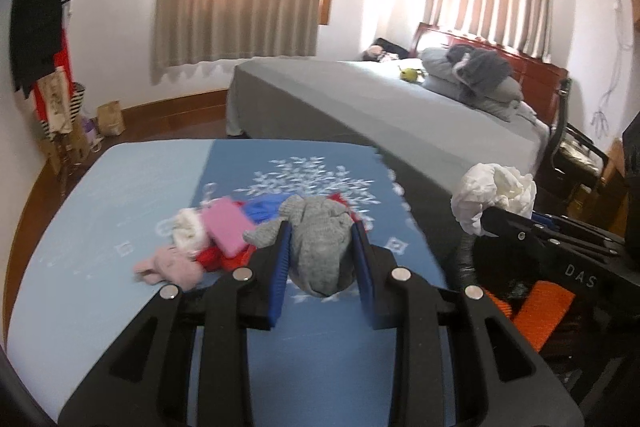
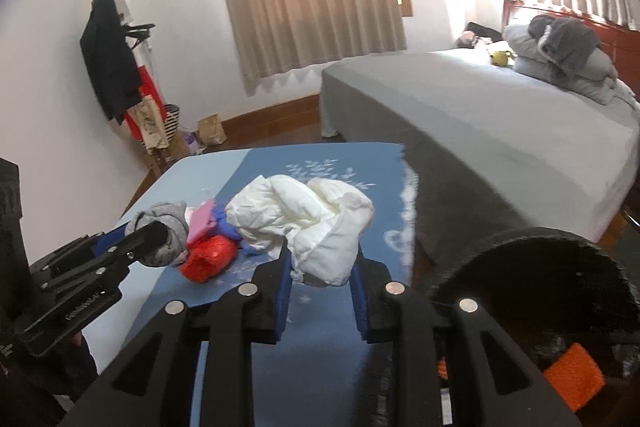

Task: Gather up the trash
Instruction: 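Carry grey item and white bag over the trash bin and open both grippers, then move both grippers back over the items on the table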

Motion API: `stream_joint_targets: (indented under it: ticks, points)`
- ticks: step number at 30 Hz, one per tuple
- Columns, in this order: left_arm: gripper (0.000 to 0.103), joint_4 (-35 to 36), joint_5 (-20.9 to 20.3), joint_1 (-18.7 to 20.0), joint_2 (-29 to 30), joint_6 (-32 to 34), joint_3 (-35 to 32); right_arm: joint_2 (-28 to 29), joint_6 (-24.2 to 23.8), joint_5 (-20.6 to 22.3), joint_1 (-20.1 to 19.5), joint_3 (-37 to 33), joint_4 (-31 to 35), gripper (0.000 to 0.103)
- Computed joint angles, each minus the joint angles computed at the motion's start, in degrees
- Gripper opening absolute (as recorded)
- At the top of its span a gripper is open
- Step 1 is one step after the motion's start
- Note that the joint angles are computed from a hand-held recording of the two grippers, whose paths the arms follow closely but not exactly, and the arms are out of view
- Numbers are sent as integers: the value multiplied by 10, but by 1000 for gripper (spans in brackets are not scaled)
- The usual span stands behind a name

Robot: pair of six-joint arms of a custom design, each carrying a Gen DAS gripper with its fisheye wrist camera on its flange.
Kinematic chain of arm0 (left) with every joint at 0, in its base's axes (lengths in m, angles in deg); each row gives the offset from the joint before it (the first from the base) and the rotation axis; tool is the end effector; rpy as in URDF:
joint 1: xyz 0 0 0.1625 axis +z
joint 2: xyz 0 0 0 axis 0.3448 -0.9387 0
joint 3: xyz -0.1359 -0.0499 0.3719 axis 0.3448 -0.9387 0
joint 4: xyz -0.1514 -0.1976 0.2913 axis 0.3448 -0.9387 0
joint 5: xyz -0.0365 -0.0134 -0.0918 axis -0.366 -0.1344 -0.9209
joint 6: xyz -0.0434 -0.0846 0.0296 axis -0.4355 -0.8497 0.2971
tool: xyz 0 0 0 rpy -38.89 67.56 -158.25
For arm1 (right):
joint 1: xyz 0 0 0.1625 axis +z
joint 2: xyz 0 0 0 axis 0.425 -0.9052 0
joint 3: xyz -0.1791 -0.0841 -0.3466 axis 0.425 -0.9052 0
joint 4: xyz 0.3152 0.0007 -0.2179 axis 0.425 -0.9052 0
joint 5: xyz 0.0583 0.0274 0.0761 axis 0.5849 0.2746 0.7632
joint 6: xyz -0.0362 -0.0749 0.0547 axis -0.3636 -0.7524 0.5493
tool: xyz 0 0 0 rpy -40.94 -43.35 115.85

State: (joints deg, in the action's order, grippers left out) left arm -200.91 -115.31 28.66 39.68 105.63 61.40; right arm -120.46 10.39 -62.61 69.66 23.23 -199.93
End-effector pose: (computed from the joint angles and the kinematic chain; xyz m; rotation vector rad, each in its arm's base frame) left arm -0.3475 -0.6622 0.0717 1.1557 2.4593 -0.9044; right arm 0.1296 -0.5589 0.3121 0.0905 -2.1696 1.3287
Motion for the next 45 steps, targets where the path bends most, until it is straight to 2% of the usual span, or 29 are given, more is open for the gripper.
stream_joint_targets:
  ticks: [18, 28, 30, 33, 35, 36, 39, 42, 43, 45]
  points:
    - [29, 27, -107, -53, 62, 10, -25, -115, 20, -92, -44, 123, -90, 26]
    - [29, 57, -148, -70, 102, 12, -56, -154, 34, -119, -68, 163, -111, 26]
    - [30, 69, -163, -71, 111, 10, -66, -163, 35, -119, -76, 171, -111, 31]
    - [35, 85, -177, -73, 122, 9, -79, -168, 39, -125, -82, 177, -112, 33]
    - [50, 94, -186, -72, 127, 10, -86, -171, 42, -127, -86, 182, -112, 44]
    - [54, 98, -190, -72, 129, 8, -89, -172, 43, -130, -87, 184, -115, 46]
    - [56, 92, -184, -70, 127, 8, -86, -177, 43, -130, -91, 190, -119, 56]
    - [66, 73, -167, -67, 123, 6, -79, -170, 39, -134, -88, 185, -127, 77]
    - [70, 66, -160, -65, 120, 6, -76, -166, 35, -138, -86, 183, -136, 86]
    - [80, 50, -142, -63, 112, 7, -67, -155, 25, -142, -81, 177, -149, 92]
